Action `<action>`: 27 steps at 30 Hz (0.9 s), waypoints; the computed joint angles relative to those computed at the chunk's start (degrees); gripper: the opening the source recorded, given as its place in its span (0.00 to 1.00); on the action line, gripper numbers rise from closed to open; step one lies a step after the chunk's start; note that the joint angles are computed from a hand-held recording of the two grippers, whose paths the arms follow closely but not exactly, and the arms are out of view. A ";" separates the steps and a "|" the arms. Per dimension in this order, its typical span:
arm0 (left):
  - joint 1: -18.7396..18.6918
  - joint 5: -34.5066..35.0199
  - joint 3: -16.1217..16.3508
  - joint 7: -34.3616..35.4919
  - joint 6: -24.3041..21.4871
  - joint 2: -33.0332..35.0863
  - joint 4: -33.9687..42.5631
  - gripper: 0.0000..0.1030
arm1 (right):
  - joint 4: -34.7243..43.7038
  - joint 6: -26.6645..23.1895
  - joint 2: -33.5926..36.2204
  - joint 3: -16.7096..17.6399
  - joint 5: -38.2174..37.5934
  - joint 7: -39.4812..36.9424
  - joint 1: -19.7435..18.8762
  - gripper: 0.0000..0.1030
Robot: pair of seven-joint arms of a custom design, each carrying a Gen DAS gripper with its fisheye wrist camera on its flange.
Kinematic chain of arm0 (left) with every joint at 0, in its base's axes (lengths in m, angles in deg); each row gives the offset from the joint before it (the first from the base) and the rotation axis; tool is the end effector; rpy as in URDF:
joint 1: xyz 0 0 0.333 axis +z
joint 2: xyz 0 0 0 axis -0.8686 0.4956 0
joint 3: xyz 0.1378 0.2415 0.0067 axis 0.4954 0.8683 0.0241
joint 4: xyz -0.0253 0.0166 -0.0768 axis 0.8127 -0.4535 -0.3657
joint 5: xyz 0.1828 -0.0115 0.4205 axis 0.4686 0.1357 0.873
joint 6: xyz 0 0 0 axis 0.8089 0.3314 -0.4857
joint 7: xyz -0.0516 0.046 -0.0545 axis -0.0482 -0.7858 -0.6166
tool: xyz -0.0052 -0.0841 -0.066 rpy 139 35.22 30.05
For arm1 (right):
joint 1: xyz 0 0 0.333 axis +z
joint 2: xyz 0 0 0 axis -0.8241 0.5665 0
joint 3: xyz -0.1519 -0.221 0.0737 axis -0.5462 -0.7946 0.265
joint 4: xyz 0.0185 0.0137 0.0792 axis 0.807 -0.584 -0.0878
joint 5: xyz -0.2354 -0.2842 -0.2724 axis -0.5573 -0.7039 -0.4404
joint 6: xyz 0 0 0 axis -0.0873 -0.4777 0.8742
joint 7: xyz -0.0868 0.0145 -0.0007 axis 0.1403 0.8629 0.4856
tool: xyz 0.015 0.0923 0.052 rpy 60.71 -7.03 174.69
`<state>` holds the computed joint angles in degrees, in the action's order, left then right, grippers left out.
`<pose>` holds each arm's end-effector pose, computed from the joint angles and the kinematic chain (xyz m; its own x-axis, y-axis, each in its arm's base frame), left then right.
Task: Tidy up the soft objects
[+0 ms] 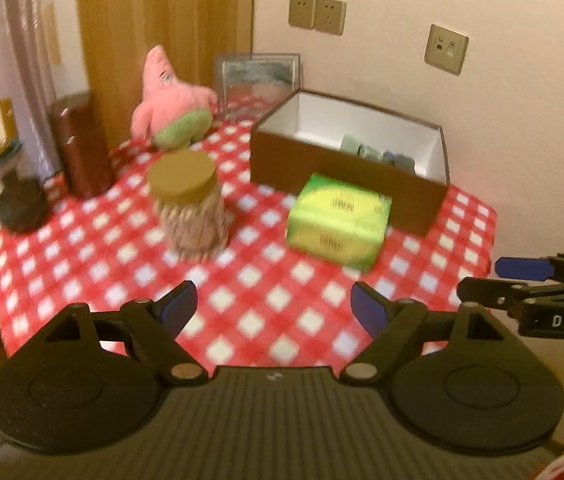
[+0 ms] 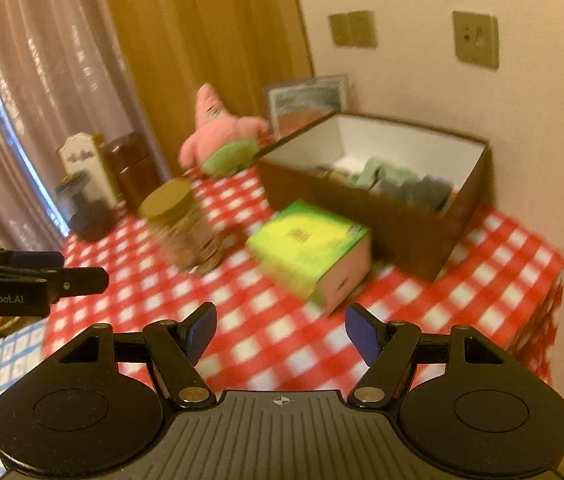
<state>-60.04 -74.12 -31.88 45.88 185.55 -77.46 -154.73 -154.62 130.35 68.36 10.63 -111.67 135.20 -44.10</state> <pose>0.7183 -0.1208 0.5887 -0.5577 -0.8279 0.0600 -0.5900 0.3445 -0.7303 0.6113 0.2058 0.5605 -0.1423 -0.9606 -0.2386 -0.5809 0.2762 -0.7657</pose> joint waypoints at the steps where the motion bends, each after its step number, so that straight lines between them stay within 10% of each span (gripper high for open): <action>1: 0.75 -1.06 0.25 0.94 -0.01 -2.41 -3.05 0.80 | -0.76 -0.60 -0.67 0.81 -1.10 1.92 0.34 0.69; 27: -1.17 -4.59 9.82 8.48 -1.85 -25.92 -30.24 0.80 | -5.30 -10.80 -5.35 7.37 -6.45 17.69 8.75 0.69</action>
